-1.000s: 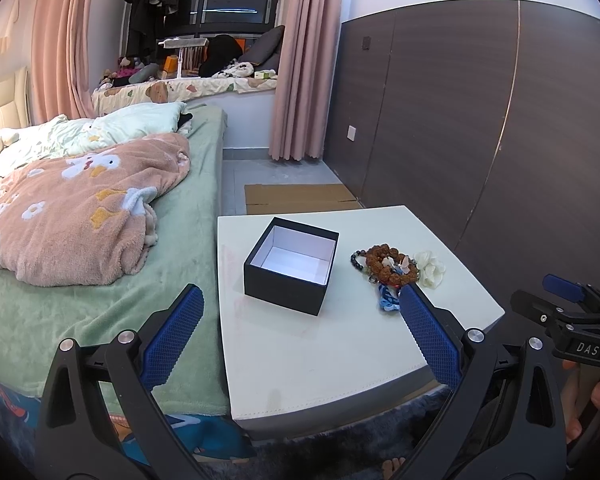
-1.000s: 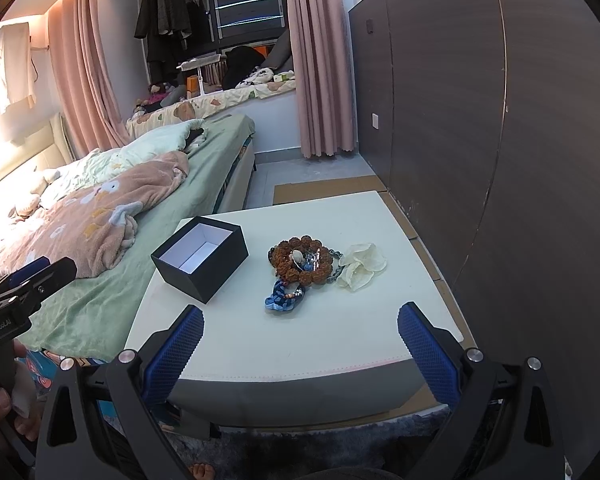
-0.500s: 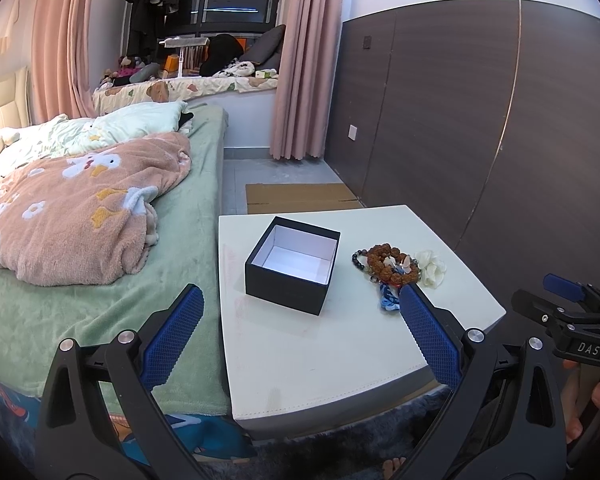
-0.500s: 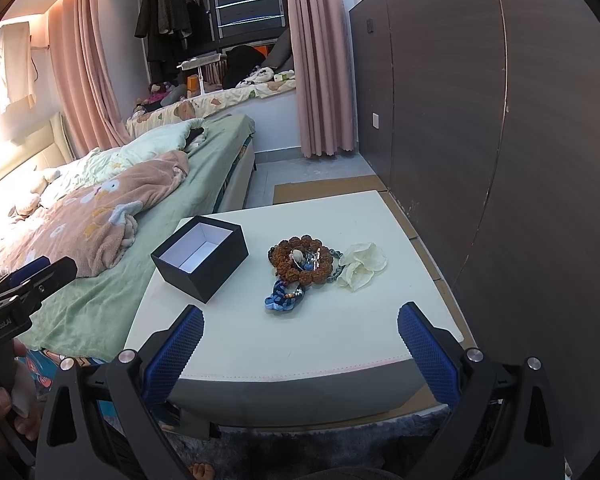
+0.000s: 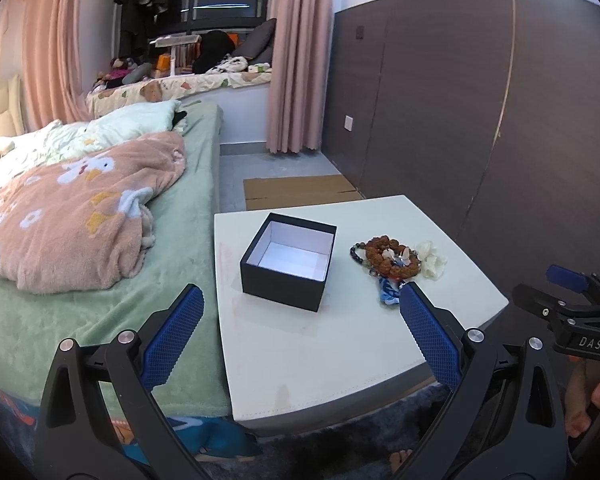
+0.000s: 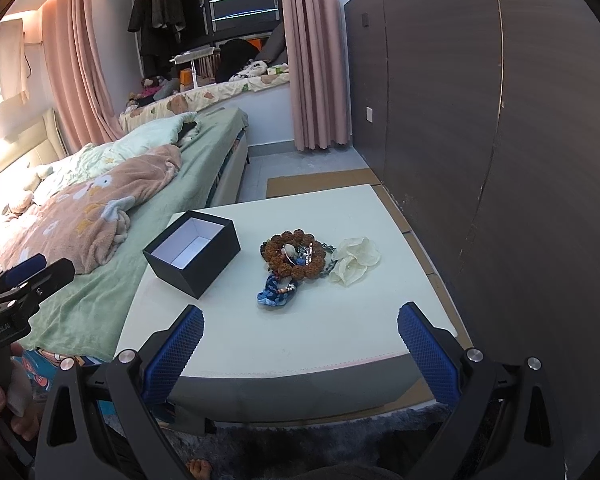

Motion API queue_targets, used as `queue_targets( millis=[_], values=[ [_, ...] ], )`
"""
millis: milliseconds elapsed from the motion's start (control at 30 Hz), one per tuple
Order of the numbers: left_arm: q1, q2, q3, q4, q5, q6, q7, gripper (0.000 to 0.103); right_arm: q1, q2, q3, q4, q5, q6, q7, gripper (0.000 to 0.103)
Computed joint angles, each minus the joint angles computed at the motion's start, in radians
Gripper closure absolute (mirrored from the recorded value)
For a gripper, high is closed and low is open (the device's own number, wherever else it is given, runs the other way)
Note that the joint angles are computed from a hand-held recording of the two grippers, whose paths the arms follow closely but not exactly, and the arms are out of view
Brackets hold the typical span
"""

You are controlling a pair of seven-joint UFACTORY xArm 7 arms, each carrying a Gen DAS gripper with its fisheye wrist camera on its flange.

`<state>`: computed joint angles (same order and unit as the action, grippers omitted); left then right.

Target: Organize jewelry

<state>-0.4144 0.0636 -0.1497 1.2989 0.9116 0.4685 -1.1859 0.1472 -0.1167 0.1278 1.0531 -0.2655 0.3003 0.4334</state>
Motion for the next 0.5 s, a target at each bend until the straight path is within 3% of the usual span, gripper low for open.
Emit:
queue_targets(
  millis=[267,500],
  values=[
    [-0.028,0.107,0.02,0.152,-0.11,-0.007,0.126,0.005,-0.006,0.023,-0.025,0.03,0.061,-0.006,-0.042,0.008],
    [-0.051,0.247,0.033,0.33,-0.33,-0.03,0.328,0.005,-0.012,0.078,-0.061,0.1,0.219,0.019,-0.143,0.008]
  ],
)
